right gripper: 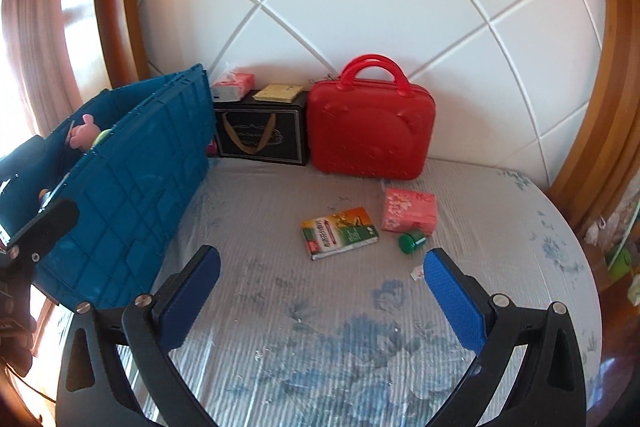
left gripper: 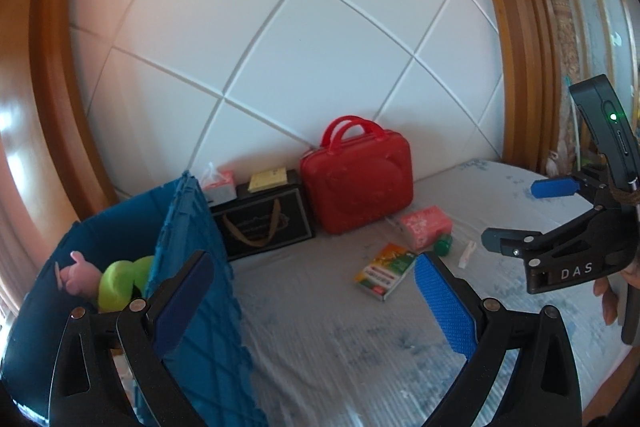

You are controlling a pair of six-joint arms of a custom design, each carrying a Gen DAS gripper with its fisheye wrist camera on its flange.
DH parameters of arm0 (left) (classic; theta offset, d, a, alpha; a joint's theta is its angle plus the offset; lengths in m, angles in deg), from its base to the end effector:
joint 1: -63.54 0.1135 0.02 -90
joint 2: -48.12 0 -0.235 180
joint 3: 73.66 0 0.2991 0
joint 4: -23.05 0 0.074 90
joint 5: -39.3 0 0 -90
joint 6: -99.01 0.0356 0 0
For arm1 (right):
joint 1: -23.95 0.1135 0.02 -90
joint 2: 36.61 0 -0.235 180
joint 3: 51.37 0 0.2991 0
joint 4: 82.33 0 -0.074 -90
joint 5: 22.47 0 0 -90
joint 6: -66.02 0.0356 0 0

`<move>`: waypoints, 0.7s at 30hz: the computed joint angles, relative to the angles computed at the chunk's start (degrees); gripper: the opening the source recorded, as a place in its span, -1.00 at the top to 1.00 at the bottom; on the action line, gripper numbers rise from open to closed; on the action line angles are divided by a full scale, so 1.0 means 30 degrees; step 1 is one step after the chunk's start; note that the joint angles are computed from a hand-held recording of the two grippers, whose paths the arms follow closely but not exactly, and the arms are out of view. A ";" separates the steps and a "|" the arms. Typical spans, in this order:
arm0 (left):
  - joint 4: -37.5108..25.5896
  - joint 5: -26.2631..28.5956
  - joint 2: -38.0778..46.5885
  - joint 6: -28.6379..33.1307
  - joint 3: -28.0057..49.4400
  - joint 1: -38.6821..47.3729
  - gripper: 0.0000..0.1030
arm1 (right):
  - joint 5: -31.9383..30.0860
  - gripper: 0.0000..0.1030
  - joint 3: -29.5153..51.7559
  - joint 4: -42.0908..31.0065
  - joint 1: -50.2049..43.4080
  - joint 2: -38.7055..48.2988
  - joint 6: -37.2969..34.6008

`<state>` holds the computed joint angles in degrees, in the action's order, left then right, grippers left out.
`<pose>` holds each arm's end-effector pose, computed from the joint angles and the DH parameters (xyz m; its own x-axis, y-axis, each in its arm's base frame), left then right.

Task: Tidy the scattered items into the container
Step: 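Move the left tool to the orange-green box while the right tool approaches the white-red box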

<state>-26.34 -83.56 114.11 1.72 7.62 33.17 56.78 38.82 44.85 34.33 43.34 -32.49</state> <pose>0.2677 -0.1345 0.3488 -0.4845 0.1604 -0.8600 -0.0246 0.9802 0.1967 0.3466 0.0702 0.3243 -0.6120 -0.2599 -0.7469 -0.4072 0.9132 0.0159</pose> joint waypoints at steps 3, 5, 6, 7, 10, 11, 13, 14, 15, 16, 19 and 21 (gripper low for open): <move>0.0501 0.0275 0.1990 0.0120 0.0603 -0.0054 -0.97 | -0.0554 -1.00 -0.0536 0.0383 -0.1644 0.0639 -0.0486; 0.0926 0.0656 0.3328 0.0372 0.0958 0.0113 -0.97 | -0.0864 -1.00 -0.0719 0.0681 -0.2618 0.1282 -0.0753; 0.1205 0.0876 0.3992 0.0552 0.1107 0.0203 -0.97 | -0.0923 -1.00 -0.0791 0.0895 -0.3014 0.1648 -0.0889; 0.1545 0.1097 0.4685 0.0739 0.1250 0.0311 -0.97 | -0.0957 -1.00 -0.0858 0.1131 -0.3359 0.2030 -0.1003; 0.2828 0.1983 0.6836 0.1609 0.1757 0.0775 -0.97 | -0.1000 -1.00 -0.0800 0.1656 -0.4136 0.3376 -0.1271; 0.3393 0.2306 0.7531 0.1995 0.1891 0.0941 -0.97 | -0.0973 -1.00 -0.0734 0.1878 -0.4308 0.3867 -0.1355; 0.4580 0.3127 0.9151 0.2755 0.2218 0.1371 -0.97 | -0.0891 -1.00 -0.0629 0.2351 -0.4541 0.4788 -0.1579; 0.5070 0.3571 1.0198 0.3094 0.2580 0.1609 -0.97 | -0.0821 -1.00 -0.0621 0.2630 -0.4597 0.5187 -0.1623; 0.5477 0.4043 1.1301 0.3426 0.3052 0.1873 -0.97 | -0.0772 -1.00 -0.0589 0.2900 -0.4635 0.5590 -0.1643; 0.5817 0.4479 1.2347 0.3716 0.3553 0.2119 -0.97 | -0.0724 -1.00 -0.0592 0.3192 -0.4650 0.5953 -0.1673; 0.6726 0.5761 1.5346 0.4525 0.5093 0.2751 -0.97 | -0.0513 -1.00 -0.0651 0.4093 -0.4582 0.7008 -0.1677; 0.6828 0.6501 1.7296 0.5020 0.6419 0.3073 -0.97 | -0.0439 -1.00 -0.0637 0.4653 -0.4580 0.7745 -0.1520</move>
